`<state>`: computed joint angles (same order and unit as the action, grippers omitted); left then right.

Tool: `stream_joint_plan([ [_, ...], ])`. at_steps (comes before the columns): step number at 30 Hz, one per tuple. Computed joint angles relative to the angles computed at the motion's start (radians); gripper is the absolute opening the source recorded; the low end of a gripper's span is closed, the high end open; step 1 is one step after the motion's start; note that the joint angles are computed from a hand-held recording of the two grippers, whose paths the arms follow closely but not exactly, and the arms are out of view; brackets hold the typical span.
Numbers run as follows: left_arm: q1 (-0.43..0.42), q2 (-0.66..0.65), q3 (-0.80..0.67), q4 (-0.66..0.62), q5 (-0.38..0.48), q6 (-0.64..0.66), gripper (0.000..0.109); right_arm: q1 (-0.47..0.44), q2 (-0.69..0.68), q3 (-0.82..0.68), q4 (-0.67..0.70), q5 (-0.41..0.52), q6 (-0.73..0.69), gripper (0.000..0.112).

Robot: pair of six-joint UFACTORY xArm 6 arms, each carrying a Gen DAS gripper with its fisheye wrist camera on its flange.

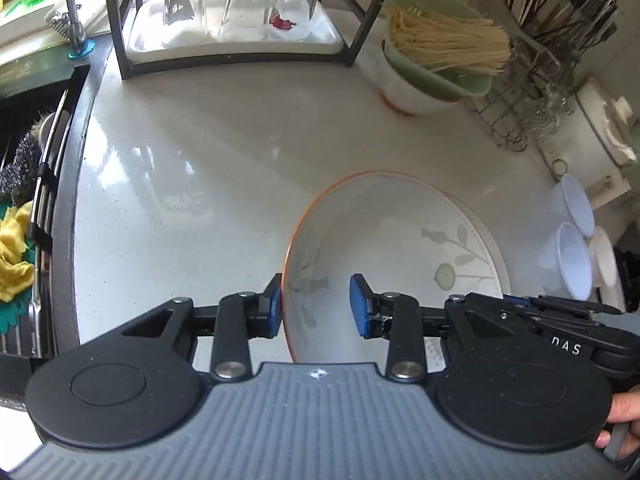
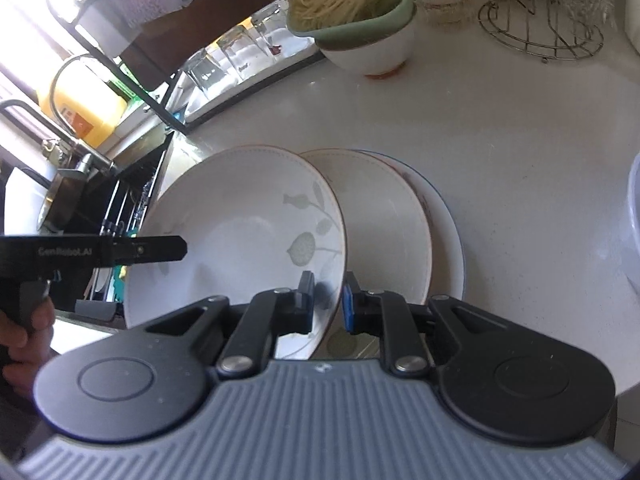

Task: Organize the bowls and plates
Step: 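Lift the small leaf plate with the left gripper and carry it to the plate stack, then lower the small leaf plate onto the stack and open the left gripper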

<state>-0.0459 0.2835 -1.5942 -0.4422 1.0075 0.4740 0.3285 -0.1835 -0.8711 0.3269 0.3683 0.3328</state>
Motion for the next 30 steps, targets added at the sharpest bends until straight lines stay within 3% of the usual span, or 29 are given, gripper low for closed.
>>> stream_joint_plan([
  [5, -0.033, 0.014, -0.024, 0.089, -0.010, -0.010, 0.039, -0.003, 0.003, 0.020, 0.011, -0.047, 0.005, 0.018],
  [13, -0.068, 0.028, -0.024, 0.151, -0.015, -0.069, 0.039, -0.024, 0.004, 0.030, -0.242, -0.060, 0.196, 0.019],
  [19, -0.090, 0.025, -0.007, 0.181, -0.032, -0.092, 0.039, -0.044, -0.014, 0.056, -0.275, -0.082, 0.223, 0.017],
  [27, -0.078, -0.002, 0.017, 0.147, -0.075, -0.160, 0.039, -0.054, -0.045, 0.055, -0.518, -0.057, 0.405, 0.018],
  [30, -0.075, -0.018, 0.034, 0.144, -0.086, -0.178, 0.039, -0.053, -0.061, 0.042, -0.648, 0.001, 0.494, 0.019],
])
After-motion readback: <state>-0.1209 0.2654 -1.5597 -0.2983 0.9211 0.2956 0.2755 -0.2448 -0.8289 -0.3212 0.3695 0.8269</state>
